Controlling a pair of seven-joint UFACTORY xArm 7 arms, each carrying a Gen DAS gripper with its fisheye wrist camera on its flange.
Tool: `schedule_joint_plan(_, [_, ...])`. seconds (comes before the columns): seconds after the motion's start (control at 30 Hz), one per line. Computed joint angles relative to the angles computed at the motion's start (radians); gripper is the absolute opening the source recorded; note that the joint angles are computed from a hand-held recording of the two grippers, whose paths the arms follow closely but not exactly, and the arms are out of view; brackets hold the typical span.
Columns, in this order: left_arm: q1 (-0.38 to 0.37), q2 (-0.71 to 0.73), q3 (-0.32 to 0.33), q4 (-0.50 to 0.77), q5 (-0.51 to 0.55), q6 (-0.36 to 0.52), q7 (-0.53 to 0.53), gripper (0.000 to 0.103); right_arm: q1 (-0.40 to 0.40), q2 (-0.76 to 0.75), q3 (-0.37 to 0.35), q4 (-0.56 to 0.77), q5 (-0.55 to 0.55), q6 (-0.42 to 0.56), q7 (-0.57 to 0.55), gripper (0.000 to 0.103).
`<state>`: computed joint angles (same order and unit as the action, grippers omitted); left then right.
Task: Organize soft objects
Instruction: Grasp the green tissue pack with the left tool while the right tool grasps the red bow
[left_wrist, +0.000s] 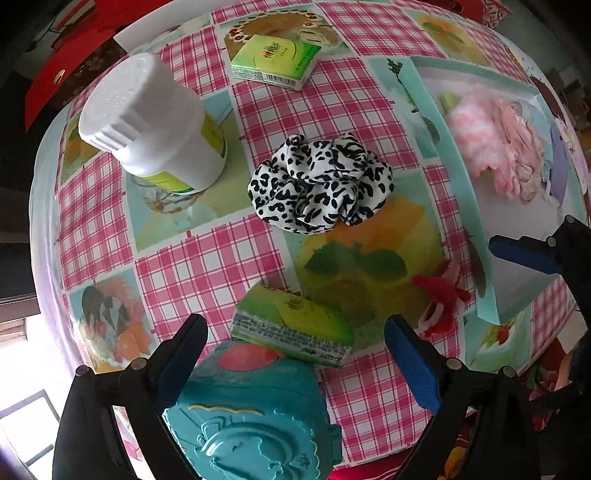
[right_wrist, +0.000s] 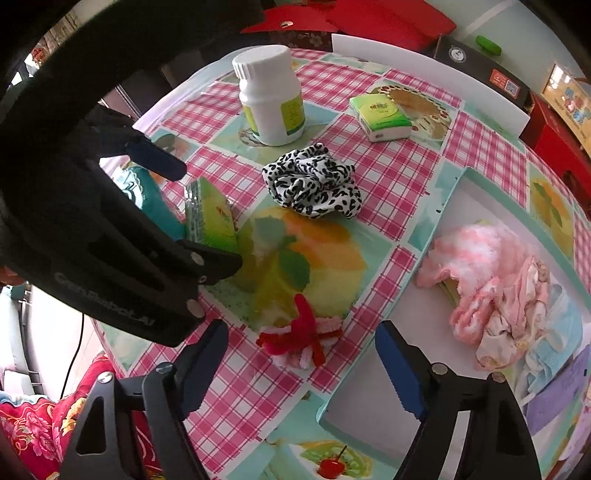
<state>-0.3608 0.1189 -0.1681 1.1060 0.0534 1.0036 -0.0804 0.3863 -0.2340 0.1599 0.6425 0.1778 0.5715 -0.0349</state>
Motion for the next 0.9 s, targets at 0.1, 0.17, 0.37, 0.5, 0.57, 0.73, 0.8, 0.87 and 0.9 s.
schedule_joint_plan(0.1, [-0.004,0.004,-0.002,-0.005,0.0,-0.011,-0.007,0.094,0.008,-0.014,-0.011,-0.007,0.031,-0.004,-0.028,0.078])
schedule_joint_plan(0.17, [0.002,0.0,0.003,-0.014,0.001,-0.016,0.004,0.089,0.012,-0.011,-0.007,-0.004,0.032,-0.004,-0.031,0.078])
schedule_joint_plan(0.37, [0.012,0.004,0.007,-0.037,0.002,-0.055,0.022,0.089,0.019,0.033,0.001,0.014,0.042,0.001,-0.044,0.075])
schedule_joint_plan(0.5, [0.011,0.006,0.007,-0.04,0.013,-0.06,0.016,0.07,0.015,0.054,0.002,0.021,0.047,-0.003,-0.042,0.07])
schedule_joint_plan(0.57, [0.014,0.008,0.009,-0.039,0.008,-0.058,0.019,0.069,0.011,0.06,0.005,0.021,0.038,-0.006,-0.037,0.067])
schedule_joint_plan(0.73, [0.022,0.011,0.013,-0.051,0.004,-0.075,0.031,0.068,0.007,0.066,0.01,0.018,0.021,-0.023,-0.027,0.064])
schedule_joint_plan(0.8, [0.024,0.012,0.013,-0.053,0.003,-0.08,0.032,0.067,0.005,0.079,0.014,0.021,0.004,-0.032,-0.014,0.055])
schedule_joint_plan(0.87, [0.024,0.008,0.013,-0.054,0.004,-0.08,0.029,0.067,0.002,0.091,0.015,0.025,-0.005,-0.029,-0.001,0.05])
schedule_joint_plan(0.9, [0.024,0.008,0.013,-0.055,0.004,-0.081,0.029,0.067,0.004,0.095,0.014,0.025,-0.001,-0.033,-0.005,0.05])
